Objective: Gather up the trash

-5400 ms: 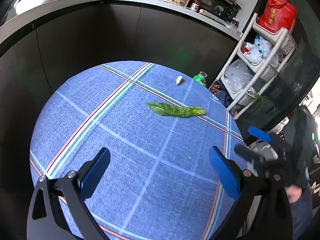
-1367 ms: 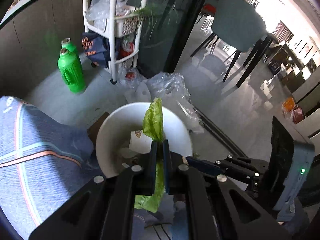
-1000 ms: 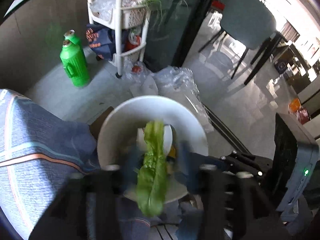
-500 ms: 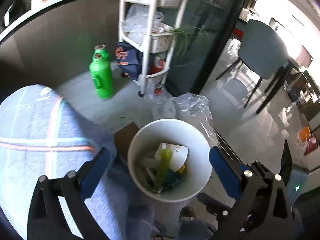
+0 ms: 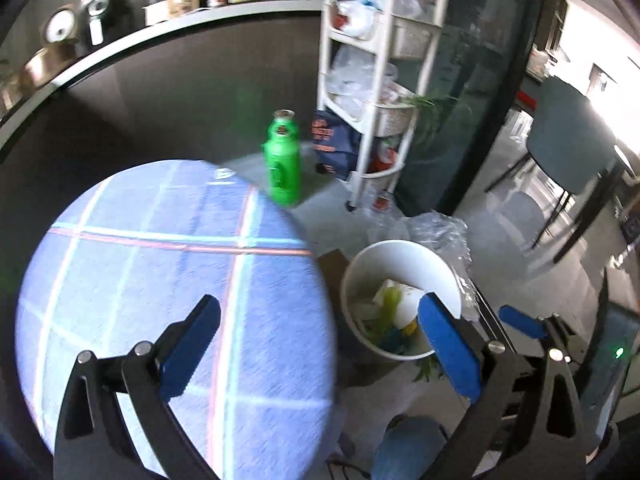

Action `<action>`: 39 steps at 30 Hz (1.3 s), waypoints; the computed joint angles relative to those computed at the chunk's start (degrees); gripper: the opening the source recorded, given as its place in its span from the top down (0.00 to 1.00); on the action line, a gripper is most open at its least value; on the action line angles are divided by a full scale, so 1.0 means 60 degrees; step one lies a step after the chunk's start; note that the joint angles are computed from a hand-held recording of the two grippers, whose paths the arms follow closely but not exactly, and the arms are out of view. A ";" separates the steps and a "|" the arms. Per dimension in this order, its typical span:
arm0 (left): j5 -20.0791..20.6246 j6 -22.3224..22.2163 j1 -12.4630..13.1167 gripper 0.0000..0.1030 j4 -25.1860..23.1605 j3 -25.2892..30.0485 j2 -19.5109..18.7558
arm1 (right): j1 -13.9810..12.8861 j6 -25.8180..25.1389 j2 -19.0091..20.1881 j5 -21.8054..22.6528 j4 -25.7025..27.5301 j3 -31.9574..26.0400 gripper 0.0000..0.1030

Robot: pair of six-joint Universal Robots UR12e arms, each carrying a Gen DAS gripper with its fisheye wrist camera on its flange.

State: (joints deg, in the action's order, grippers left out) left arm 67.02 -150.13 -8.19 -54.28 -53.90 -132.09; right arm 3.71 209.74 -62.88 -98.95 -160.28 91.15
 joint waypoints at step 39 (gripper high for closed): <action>0.0743 -0.1683 0.2086 0.04 0.1803 -0.1663 0.1278 | 0.2084 -0.1011 0.1195 -0.2353 0.3096 -0.4037 0.08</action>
